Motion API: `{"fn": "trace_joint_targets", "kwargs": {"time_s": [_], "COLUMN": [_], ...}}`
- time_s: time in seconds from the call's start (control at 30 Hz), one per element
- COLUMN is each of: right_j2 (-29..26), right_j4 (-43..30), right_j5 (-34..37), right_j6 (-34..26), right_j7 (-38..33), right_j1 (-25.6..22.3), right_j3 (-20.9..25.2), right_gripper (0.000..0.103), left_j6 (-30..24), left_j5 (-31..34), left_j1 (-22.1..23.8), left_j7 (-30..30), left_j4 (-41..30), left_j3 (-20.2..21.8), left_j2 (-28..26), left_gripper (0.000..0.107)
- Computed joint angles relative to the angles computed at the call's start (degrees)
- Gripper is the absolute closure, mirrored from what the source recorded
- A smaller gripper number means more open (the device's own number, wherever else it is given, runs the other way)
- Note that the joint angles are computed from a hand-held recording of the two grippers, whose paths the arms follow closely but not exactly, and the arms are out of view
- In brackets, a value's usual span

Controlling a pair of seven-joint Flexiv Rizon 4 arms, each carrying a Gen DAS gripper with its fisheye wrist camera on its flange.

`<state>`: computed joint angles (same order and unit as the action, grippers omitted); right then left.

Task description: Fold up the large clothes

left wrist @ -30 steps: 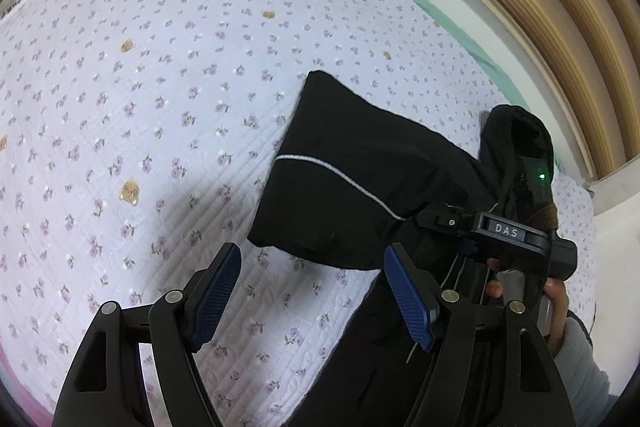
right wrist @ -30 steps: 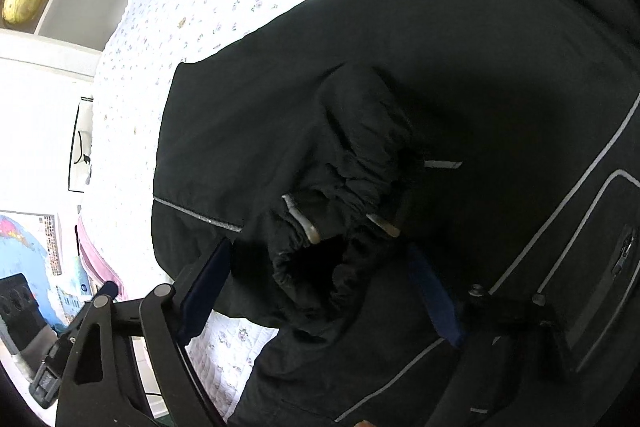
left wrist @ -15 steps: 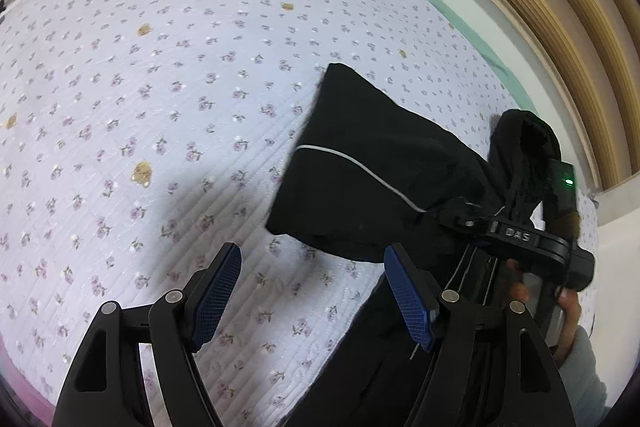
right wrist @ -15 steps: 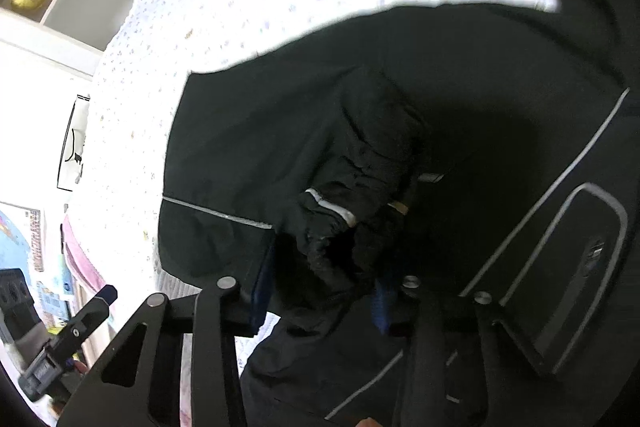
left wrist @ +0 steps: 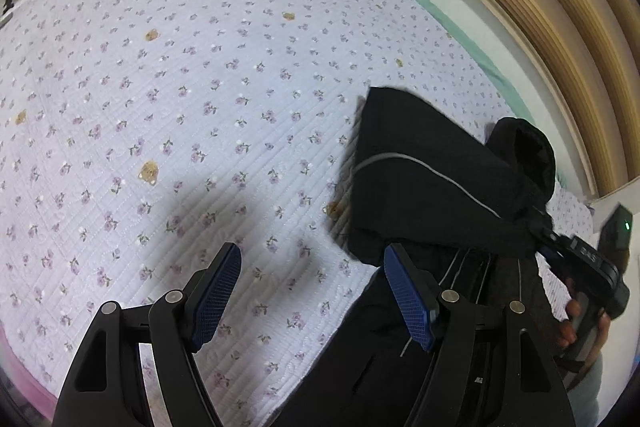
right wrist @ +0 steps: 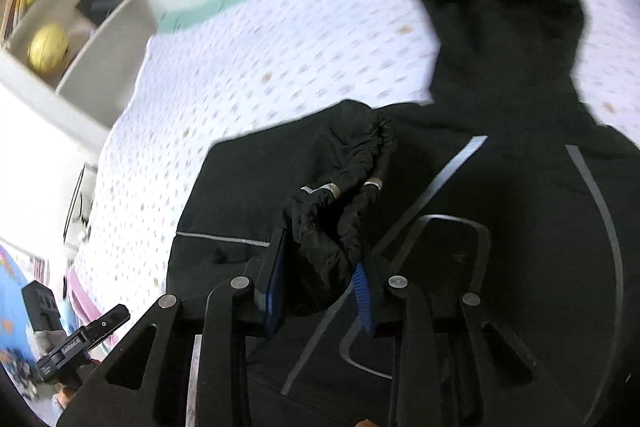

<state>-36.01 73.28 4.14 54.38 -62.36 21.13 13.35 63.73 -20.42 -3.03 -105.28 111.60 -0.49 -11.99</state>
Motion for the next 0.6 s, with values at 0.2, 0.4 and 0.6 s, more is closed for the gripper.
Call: {"fn": "trace_joint_targets", "kwargs": {"time_s": [0.2, 0.4, 0.6], "right_j2": [8.84, 14.45, 18.62], "right_j4": [11.85, 20.97, 29.06], "right_j5": [-3.11, -7.76, -12.79], "right_j6": [3.25, 4.22, 2.96], "right_j7": [4.23, 10.6, 17.03], "right_j1": [-2.99, -5.41, -7.97], "right_j3": [-4.21, -7.21, -9.19], "right_gripper": [0.07, 0.07, 0.07], "left_j6": [-0.27, -1.91, -4.23], "left_j5": [-0.21, 0.55, 2.41], "left_j1": [-0.32, -1.0, -1.58], "left_j7": [-0.04, 0.66, 0.19], "left_j4": [-0.24, -1.61, -3.59], "left_j3": [-0.38, -0.8, -0.57], "left_j2": [-0.04, -0.67, -1.34], "left_gripper": [0.032, 0.032, 0.032]}}
